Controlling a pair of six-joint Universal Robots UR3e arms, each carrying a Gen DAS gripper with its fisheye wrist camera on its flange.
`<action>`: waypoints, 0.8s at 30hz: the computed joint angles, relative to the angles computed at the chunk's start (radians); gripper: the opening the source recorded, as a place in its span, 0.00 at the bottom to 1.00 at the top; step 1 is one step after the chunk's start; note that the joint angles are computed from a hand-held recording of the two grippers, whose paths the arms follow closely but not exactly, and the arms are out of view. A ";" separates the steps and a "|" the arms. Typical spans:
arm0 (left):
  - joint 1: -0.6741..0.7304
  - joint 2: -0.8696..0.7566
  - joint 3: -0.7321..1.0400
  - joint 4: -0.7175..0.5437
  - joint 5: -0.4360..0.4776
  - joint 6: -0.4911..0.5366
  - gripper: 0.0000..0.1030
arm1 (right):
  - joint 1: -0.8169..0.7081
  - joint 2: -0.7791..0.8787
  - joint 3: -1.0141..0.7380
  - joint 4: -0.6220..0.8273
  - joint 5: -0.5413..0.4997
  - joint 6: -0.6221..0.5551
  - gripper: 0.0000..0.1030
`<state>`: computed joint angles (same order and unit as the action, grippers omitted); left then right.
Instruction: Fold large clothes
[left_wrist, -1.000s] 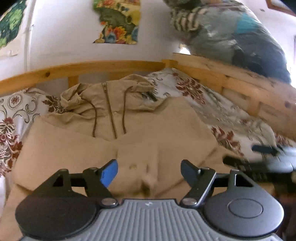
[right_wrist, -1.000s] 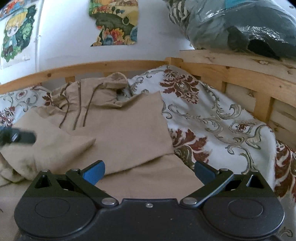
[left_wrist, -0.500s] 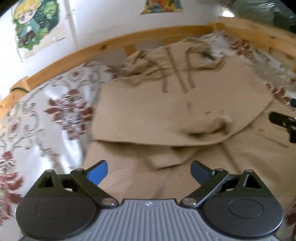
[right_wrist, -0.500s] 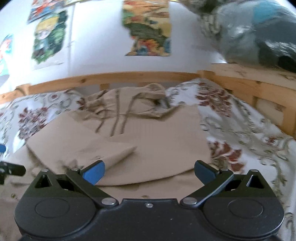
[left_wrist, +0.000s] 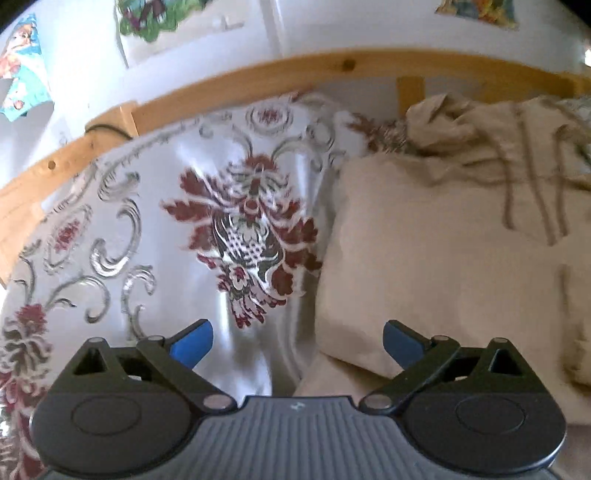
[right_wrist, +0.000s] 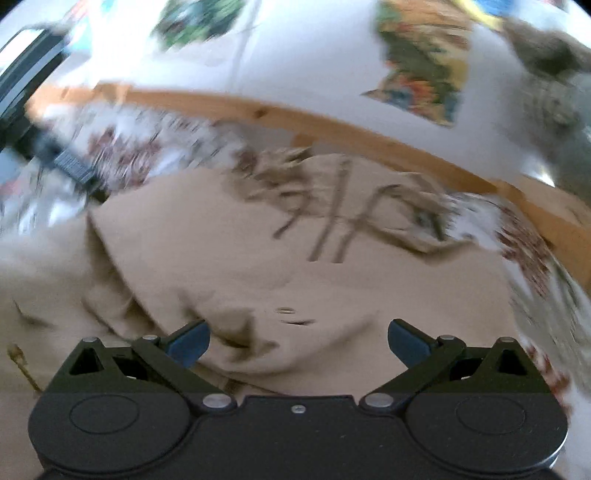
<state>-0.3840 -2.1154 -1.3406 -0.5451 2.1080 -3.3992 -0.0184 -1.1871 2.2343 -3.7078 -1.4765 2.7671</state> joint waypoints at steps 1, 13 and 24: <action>-0.001 -0.036 0.027 -0.006 0.022 -0.002 0.97 | 0.033 0.040 -0.046 0.006 -0.051 -0.017 0.98; -0.017 -0.041 -0.099 0.151 0.037 -0.005 0.99 | 0.017 -0.099 0.168 -0.054 -0.445 0.378 0.99; -0.154 0.274 -0.521 0.333 -0.002 0.100 0.99 | -0.226 -0.264 0.201 0.167 -0.150 0.289 0.99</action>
